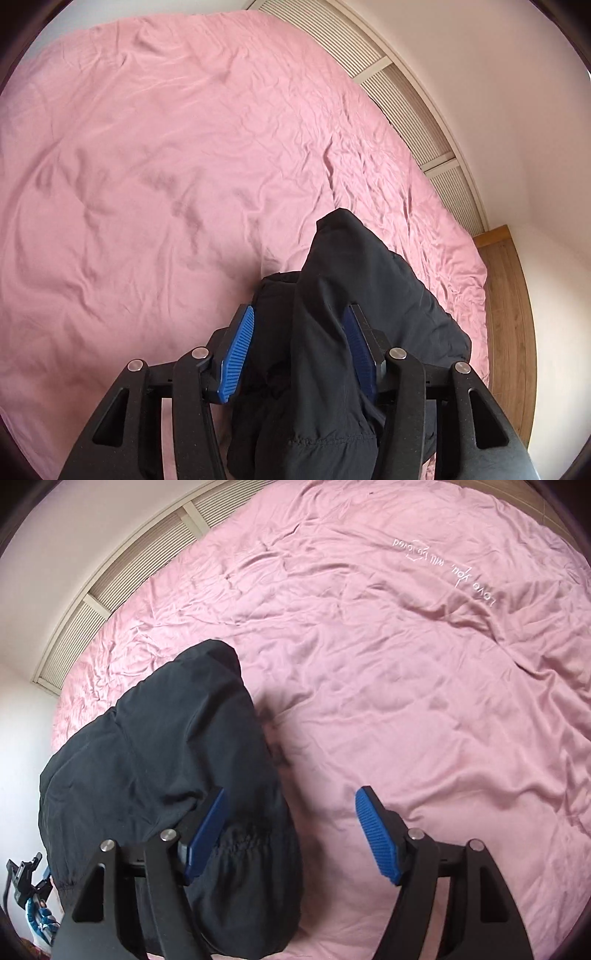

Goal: Fold large clothes

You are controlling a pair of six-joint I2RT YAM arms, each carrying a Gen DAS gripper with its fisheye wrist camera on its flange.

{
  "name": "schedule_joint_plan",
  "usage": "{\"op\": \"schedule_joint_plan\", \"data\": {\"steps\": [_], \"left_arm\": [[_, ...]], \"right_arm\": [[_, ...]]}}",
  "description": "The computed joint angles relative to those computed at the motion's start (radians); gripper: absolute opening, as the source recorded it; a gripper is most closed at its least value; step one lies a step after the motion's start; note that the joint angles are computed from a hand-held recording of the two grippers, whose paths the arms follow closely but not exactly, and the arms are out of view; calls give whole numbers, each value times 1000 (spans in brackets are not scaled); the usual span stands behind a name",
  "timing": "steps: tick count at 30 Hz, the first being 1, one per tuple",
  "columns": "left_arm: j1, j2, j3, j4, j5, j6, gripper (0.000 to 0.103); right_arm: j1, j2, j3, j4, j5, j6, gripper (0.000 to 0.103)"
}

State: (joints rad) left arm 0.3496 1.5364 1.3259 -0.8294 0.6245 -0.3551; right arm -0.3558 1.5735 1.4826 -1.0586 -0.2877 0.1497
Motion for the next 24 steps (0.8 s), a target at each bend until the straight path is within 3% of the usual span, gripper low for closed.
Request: {"op": "schedule_joint_plan", "data": {"steps": [5, 9, 13, 16, 18, 24], "left_arm": [[-36, -118, -68, -59, -45, 84, 53], [-112, -255, -166, -80, -124, 96, 73], [-234, -422, -277, -106, -220, 67, 85], [-376, -548, -357, -131, -336, 0, 89], [-496, -613, -404, -156, -423, -65, 102], [-873, -684, -479, -271, -629, -292, 102]], "right_arm": [[27, -140, -57, -47, 4, -9, 71], [114, -289, -175, -63, 29, 15, 71], [305, -421, -271, -108, 130, 89, 74], [534, -492, -321, -148, 271, 206, 86], [696, -519, -348, -170, 353, 305, 100], [1161, -492, -377, -250, 602, 573, 103]]}}
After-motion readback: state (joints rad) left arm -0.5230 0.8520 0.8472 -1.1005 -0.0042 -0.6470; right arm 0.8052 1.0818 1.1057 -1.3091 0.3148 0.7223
